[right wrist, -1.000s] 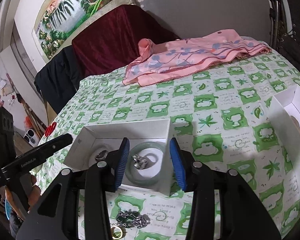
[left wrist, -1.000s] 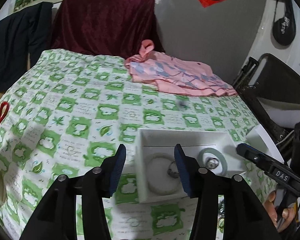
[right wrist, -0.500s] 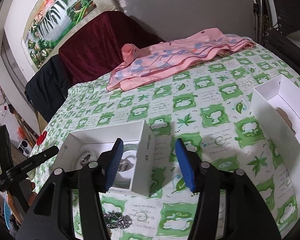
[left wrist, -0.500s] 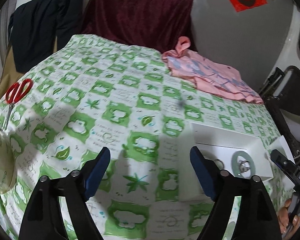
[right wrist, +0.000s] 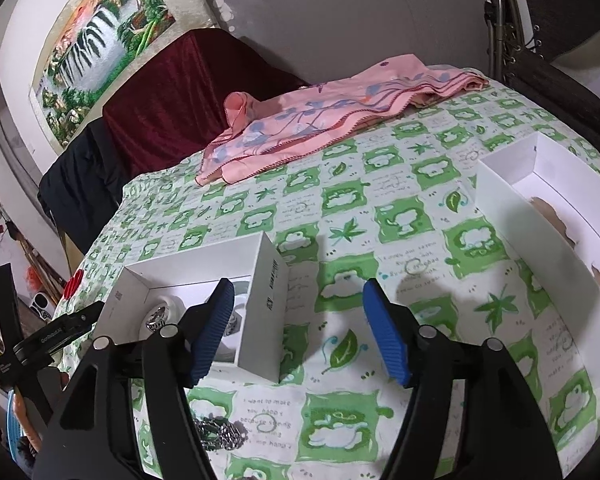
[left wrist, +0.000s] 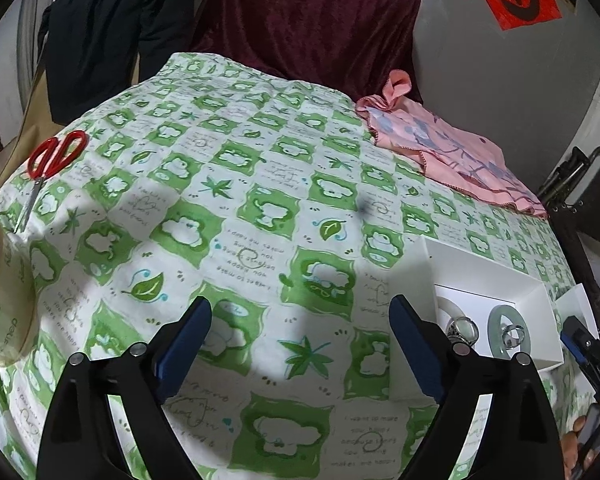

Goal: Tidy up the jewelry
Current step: 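Withdraw the open right tool from the vivo box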

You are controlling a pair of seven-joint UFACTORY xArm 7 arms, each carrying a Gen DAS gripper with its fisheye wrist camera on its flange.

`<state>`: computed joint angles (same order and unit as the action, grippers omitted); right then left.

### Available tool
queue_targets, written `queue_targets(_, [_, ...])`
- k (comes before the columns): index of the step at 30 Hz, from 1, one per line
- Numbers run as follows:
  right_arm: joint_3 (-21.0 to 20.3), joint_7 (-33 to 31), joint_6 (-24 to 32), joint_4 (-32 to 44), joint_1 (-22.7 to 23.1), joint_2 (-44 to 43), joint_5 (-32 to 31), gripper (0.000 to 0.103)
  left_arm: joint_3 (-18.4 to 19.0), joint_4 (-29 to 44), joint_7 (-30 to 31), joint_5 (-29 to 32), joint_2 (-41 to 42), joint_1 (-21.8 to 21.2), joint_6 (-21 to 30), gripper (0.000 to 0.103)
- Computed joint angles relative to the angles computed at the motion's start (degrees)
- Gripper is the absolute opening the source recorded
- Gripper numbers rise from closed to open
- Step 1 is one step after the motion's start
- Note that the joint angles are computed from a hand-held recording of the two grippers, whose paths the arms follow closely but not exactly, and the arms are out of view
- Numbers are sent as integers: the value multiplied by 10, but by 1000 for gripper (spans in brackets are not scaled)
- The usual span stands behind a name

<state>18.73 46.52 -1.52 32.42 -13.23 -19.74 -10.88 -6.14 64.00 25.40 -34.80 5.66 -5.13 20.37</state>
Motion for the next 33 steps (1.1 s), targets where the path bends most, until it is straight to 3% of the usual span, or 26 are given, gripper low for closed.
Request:
queue_targets(7, [6, 15, 3, -23, 1, -27, 6, 68, 8, -29, 1, -12, -26, 1, -5, 89])
queue_targets(19, [-13, 19, 10, -61, 42, -69, 35, 69, 30, -93, 33, -25, -81, -16, -12, 89])
queue_targets(33, [11, 35, 31, -93, 53, -124, 34, 70, 72, -170, 99, -52, -163, -56, 0, 89])
